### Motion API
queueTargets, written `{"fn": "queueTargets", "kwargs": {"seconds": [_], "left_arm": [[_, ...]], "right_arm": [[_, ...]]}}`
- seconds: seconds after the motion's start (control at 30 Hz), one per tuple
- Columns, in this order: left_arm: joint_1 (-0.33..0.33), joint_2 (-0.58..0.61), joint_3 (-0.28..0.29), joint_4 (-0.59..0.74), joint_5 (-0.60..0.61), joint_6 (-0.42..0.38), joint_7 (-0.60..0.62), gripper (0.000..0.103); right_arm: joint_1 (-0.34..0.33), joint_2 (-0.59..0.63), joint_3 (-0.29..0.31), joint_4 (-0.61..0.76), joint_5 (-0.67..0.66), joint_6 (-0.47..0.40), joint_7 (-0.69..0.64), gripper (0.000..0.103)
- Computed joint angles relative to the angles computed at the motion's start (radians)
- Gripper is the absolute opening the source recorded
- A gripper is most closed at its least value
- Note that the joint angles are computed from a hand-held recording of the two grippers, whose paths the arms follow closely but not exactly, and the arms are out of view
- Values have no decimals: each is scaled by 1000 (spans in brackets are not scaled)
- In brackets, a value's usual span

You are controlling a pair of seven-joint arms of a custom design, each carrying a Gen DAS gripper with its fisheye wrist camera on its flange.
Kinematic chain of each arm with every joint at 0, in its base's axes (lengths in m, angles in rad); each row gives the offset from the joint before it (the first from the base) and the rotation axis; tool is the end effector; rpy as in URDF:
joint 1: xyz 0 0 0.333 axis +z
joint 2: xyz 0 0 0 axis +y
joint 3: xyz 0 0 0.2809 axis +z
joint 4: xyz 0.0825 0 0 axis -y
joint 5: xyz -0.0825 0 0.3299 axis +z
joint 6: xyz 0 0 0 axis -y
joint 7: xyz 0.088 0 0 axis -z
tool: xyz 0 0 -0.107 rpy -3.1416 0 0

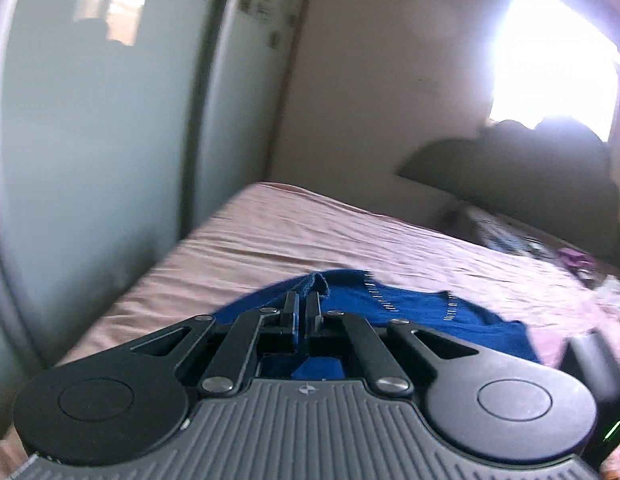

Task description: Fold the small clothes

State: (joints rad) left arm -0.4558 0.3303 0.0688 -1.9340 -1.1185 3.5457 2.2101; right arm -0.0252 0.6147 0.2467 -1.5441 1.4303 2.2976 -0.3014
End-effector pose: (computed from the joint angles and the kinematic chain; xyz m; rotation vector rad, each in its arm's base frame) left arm 0.5581 -0.1125 0.4279 -1.7587 1.3575 -1.0633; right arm 0.6478 0.1379 0.3347 -1.8503 0.5143 -0.1526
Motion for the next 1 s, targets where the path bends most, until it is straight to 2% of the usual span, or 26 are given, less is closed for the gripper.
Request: {"fn": "queueTargets", "kwargs": {"seconds": [0.07,0.17,0.23,0.27,0.4,0.47,0.6,0.87,1.0], "left_arm": [[-6,32,7,46,21,-38,-12,1],[64,47,-63,40,142,-55,-109,1],[67,75,-62,67,183,-71,-144,1],[57,95,-47,89,195,-79,-156,1],[116,153,-98,160,299,-97,-235,1],[110,192,-91,218,338,-118,-262,1],[52,290,-21,364,402,-187,-326,1],[28,461,39,629,545,-357,-481,2],[8,525,93,728,610,-446,-591,16]], "right_arm": [[22,12,16,14,13,15,-41,83],[53,38,29,56,43,80,-8,82],[54,61,45,86,91,117,-16,57],[60,72,44,103,104,147,-10,30],[39,116,46,166,137,194,45,10],[24,139,48,204,147,217,77,9],[-4,198,51,312,132,258,164,8],[-43,323,81,497,26,337,319,8],[-58,359,106,527,-32,365,399,7]]}}
